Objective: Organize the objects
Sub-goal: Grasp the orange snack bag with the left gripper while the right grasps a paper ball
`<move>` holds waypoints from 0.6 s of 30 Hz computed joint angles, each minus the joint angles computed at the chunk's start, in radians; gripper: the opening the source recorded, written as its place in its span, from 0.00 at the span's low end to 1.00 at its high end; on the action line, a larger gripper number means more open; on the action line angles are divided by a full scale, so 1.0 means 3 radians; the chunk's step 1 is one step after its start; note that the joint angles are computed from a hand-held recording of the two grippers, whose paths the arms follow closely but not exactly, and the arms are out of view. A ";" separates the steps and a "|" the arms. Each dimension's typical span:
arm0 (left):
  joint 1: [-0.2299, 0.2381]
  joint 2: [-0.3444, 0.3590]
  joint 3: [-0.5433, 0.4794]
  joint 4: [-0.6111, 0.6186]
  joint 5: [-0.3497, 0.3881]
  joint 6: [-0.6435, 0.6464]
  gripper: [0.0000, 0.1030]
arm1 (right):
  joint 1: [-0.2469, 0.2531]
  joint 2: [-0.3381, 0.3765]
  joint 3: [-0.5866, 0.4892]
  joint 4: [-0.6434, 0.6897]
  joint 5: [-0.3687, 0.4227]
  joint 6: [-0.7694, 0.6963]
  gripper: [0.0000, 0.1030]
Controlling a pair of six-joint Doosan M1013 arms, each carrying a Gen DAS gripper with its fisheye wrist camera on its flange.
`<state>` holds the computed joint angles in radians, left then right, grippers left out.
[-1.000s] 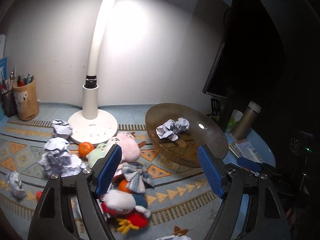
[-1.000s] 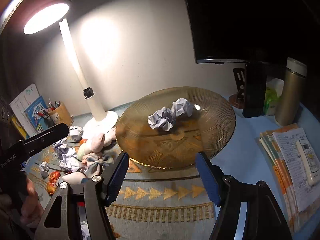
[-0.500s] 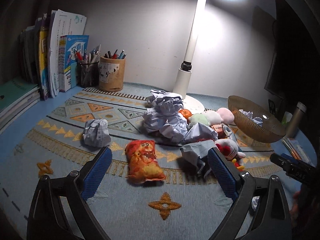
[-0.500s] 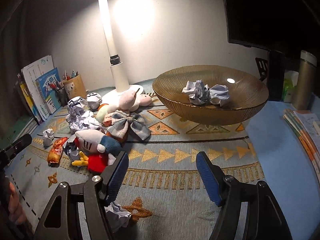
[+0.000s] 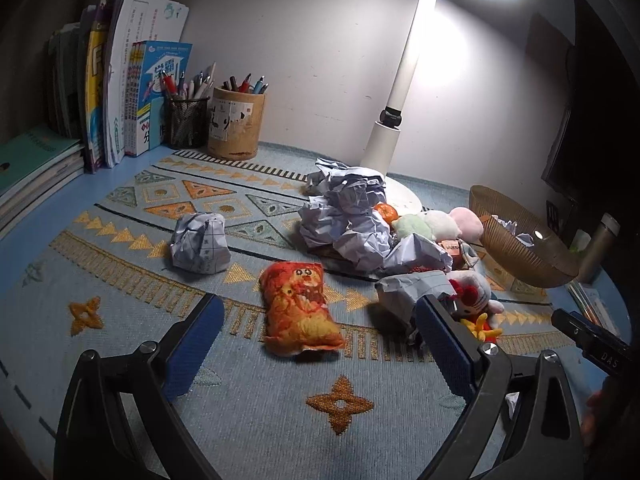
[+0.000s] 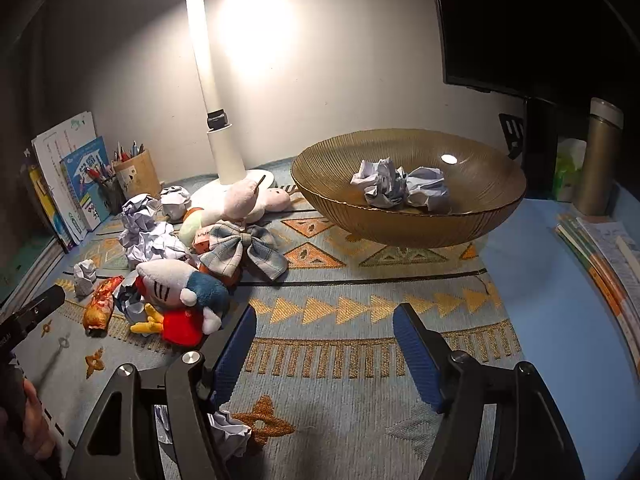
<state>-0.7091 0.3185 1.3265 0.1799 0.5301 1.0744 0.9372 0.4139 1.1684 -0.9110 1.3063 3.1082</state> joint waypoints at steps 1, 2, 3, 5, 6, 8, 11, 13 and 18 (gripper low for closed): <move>0.0014 0.0018 -0.0028 -0.0084 0.0052 0.0054 0.94 | -0.0002 -0.0035 0.0048 0.0003 -0.0107 0.0020 0.67; 0.0029 0.0033 -0.0050 -0.0174 0.0086 0.0111 0.94 | 0.0002 -0.0066 0.0093 -0.0011 -0.0196 0.0048 0.67; 0.0043 0.0044 -0.0066 -0.0252 0.0112 0.0156 0.94 | 0.0007 -0.0089 0.0123 -0.0005 -0.0275 0.0054 0.67; 0.0068 0.0071 -0.0104 -0.0388 0.0184 0.0219 0.94 | 0.0007 -0.0151 0.0201 0.0085 -0.0516 0.0051 0.67; 0.0082 0.0089 -0.0132 -0.0466 0.0241 0.0254 0.94 | 0.0014 -0.0166 0.0218 0.0154 -0.0607 0.0018 0.67; 0.0145 0.0167 -0.0248 -0.0892 0.0482 0.0549 0.93 | 0.0031 -0.0155 0.0191 0.0378 -0.0732 -0.0206 0.67; 0.0227 0.0228 -0.0313 -0.1225 0.0650 0.0571 0.93 | 0.0078 -0.0046 0.0026 0.0612 -0.0638 -0.0533 0.72; 0.0276 0.0241 -0.0309 -0.1458 0.0682 0.0633 0.93 | 0.0091 0.0028 -0.0076 0.0701 -0.0569 -0.0667 0.81; 0.0190 0.0331 -0.0494 -0.1005 0.0934 0.0429 0.92 | 0.0030 0.0173 -0.0296 0.0970 -0.0344 -0.0920 0.79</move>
<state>-0.6521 0.4179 1.1781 -0.1216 0.8104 1.2033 0.9464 0.4658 1.0795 -0.6201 1.2031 2.8324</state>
